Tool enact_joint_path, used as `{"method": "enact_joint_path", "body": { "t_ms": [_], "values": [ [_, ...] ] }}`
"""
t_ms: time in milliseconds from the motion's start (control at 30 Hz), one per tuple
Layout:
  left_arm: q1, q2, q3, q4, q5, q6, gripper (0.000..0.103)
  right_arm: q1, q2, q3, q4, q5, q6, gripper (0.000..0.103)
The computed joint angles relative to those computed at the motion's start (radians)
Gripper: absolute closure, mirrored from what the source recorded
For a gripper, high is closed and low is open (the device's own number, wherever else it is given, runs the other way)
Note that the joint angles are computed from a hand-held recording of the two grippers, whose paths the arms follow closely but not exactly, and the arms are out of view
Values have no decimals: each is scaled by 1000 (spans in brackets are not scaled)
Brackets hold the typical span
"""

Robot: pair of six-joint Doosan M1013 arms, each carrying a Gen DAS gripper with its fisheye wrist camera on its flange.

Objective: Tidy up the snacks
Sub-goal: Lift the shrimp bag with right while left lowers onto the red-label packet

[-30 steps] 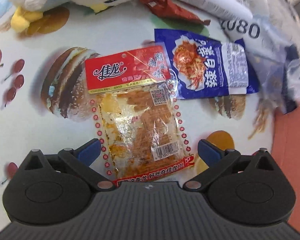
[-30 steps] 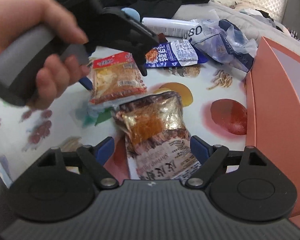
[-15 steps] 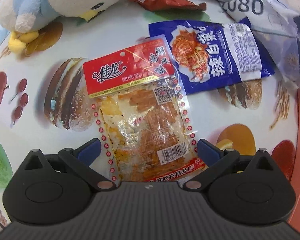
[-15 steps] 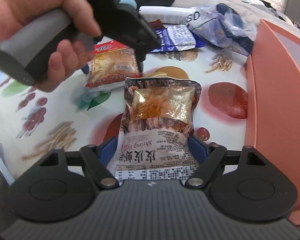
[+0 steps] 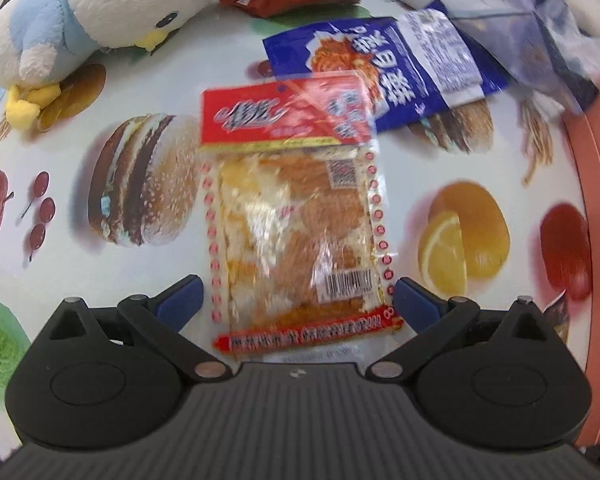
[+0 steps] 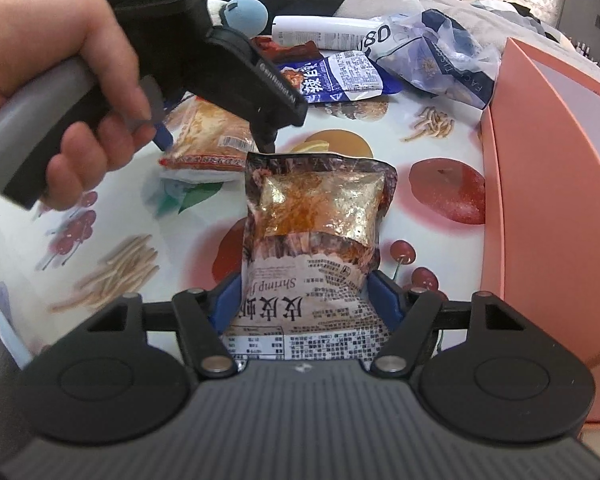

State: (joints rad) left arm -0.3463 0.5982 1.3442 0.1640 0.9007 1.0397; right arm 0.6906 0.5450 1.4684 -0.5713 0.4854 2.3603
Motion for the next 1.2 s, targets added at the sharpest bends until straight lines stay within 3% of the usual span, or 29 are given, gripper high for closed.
{"method": "enact_joint_path", "body": {
  "t_ms": [300,500,667,833,933,1000,1033,1067,1133,1200],
  "values": [
    [-3,-87,136,10,-114,73,13,23,-19,35,-112,10,126,42],
    [-3,-127,199,39,-181,70,35,35,-31,49,-140,35,151,43],
    [1,-157,247,51,-237,46,76,42,-42,60,-150,52,165,43],
    [15,-187,294,-24,-301,66,81,50,-52,73,-159,54,181,43],
    [20,-202,308,-72,-321,53,78,55,-54,75,-177,63,199,43],
    [21,-201,304,-74,-319,26,51,54,-51,74,-172,69,197,43],
    [20,-197,294,-51,-301,-14,16,53,-50,73,-169,69,197,43],
    [20,-194,289,-41,-298,-40,0,53,-49,72,-169,70,200,43],
    [25,-192,286,-51,-324,-60,0,54,-48,68,-175,74,205,43],
    [29,-170,253,-54,-293,-99,0,54,-47,68,-182,74,209,43]
  ]
}}
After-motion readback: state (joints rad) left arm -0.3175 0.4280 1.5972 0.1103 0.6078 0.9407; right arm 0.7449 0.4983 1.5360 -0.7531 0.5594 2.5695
